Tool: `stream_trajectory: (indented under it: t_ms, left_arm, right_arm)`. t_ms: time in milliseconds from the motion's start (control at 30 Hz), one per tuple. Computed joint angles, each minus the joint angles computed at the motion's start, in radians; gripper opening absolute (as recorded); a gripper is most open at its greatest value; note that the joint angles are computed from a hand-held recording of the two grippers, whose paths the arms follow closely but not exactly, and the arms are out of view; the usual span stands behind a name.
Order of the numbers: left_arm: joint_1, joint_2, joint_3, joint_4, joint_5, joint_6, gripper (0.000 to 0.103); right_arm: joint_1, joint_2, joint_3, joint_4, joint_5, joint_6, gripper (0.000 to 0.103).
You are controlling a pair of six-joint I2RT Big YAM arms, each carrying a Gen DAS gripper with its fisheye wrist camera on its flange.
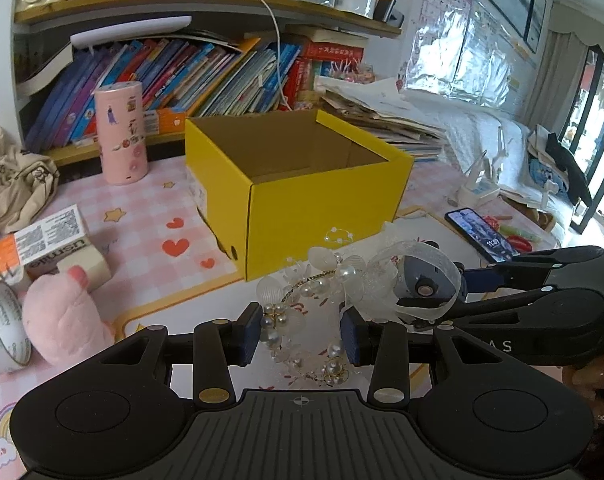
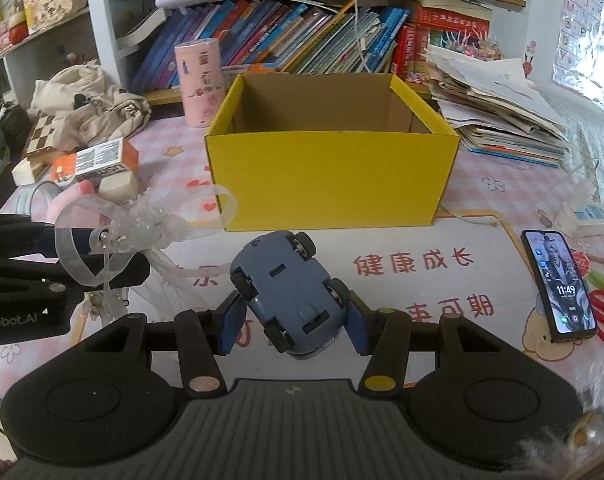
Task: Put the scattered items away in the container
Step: 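Lift and carry the car and hair accessory over the yellow box with both tools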
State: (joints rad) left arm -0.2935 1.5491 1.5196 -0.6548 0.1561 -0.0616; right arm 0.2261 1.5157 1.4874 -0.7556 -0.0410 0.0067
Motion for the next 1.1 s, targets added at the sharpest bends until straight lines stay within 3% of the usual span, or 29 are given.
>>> stream_trajectory:
  t_ms: [467,867,1100]
  left_arm:
    - [-0.032,0.095,0.127,-0.026,-0.017,-0.008,0.040]
    - [-0.103,0.212,0.307,-0.058,-0.110,-0.036,0.040]
    - [-0.130,0.266,0.408,-0.027,-0.169,-0.061,0.040]
  right_arm:
    - [-0.055,0.054,0.081,-0.009,-0.048,-0.050,0.050]
    - [-0.161,0.146,0.222,-0.035,-0.174,-0.169,0.050]
    - [-0.211,0.187,0.303,0.015,-0.265,-0.233,0.050]
